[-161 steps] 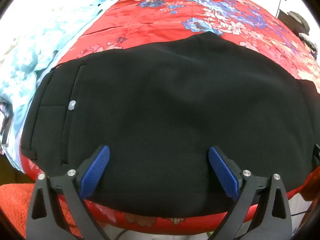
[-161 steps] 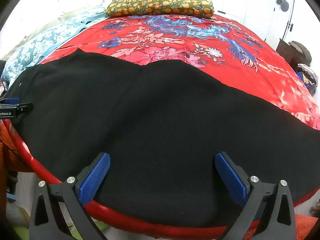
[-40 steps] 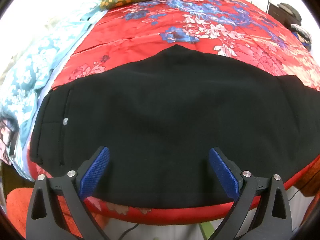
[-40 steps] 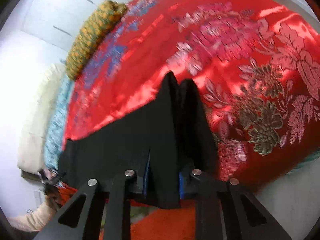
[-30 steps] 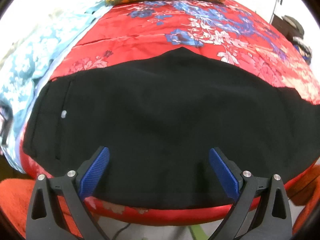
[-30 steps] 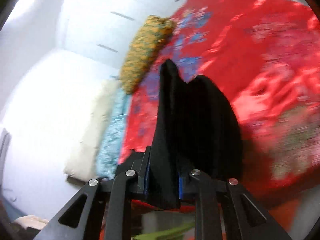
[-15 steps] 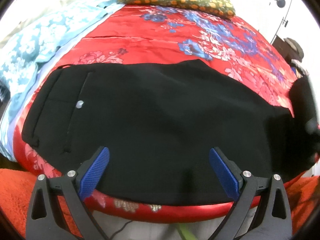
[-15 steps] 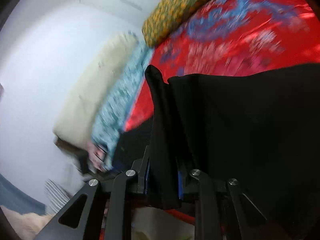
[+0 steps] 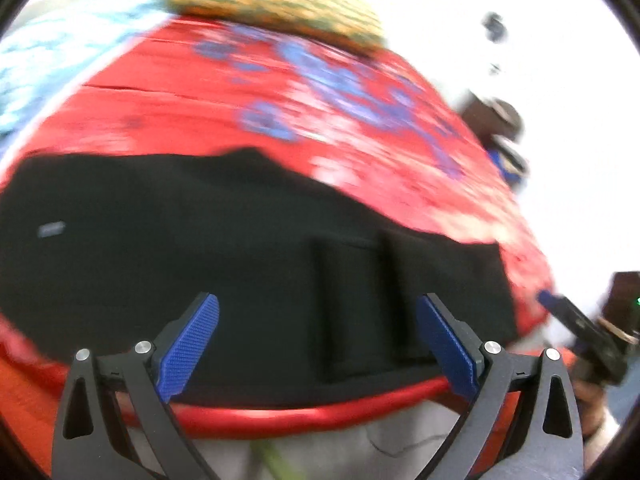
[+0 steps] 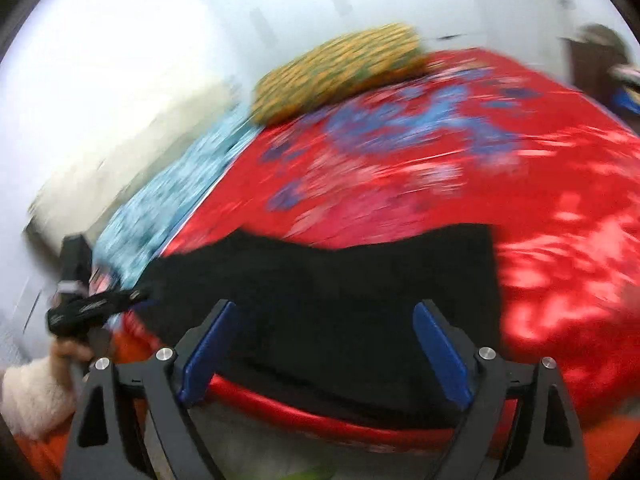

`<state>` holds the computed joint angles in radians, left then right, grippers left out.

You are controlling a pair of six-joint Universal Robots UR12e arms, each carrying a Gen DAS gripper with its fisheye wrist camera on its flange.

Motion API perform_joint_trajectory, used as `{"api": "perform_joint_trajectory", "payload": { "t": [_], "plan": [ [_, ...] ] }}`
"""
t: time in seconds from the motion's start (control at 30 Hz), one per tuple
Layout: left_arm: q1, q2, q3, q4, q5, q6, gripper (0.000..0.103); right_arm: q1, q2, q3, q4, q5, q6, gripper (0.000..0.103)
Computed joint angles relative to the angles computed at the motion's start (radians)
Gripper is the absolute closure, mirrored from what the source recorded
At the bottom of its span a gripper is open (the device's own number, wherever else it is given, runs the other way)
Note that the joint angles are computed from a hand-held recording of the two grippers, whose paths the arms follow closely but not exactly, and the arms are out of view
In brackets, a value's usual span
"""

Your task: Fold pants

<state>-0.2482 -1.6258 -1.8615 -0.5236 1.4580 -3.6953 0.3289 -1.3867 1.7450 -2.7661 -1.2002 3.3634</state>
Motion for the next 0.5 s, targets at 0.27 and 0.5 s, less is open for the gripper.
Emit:
{"api": "perform_joint_trajectory", "payload": {
  "t": [0.27, 0.5],
  "plan": [
    [-0.073, -0.197, 0.242, -0.317, -0.031, 0.113, 0.094, -0.039, -0.034, 0.069, -0.096, -0.048, 0.225, 0.013],
    [-0.083, -0.139, 0.211, -0.267, 0.075, 0.144, 0.102, -0.038, -0.051, 0.092, -0.158, -0.127, 0.240, 0.013]
  ]
}}
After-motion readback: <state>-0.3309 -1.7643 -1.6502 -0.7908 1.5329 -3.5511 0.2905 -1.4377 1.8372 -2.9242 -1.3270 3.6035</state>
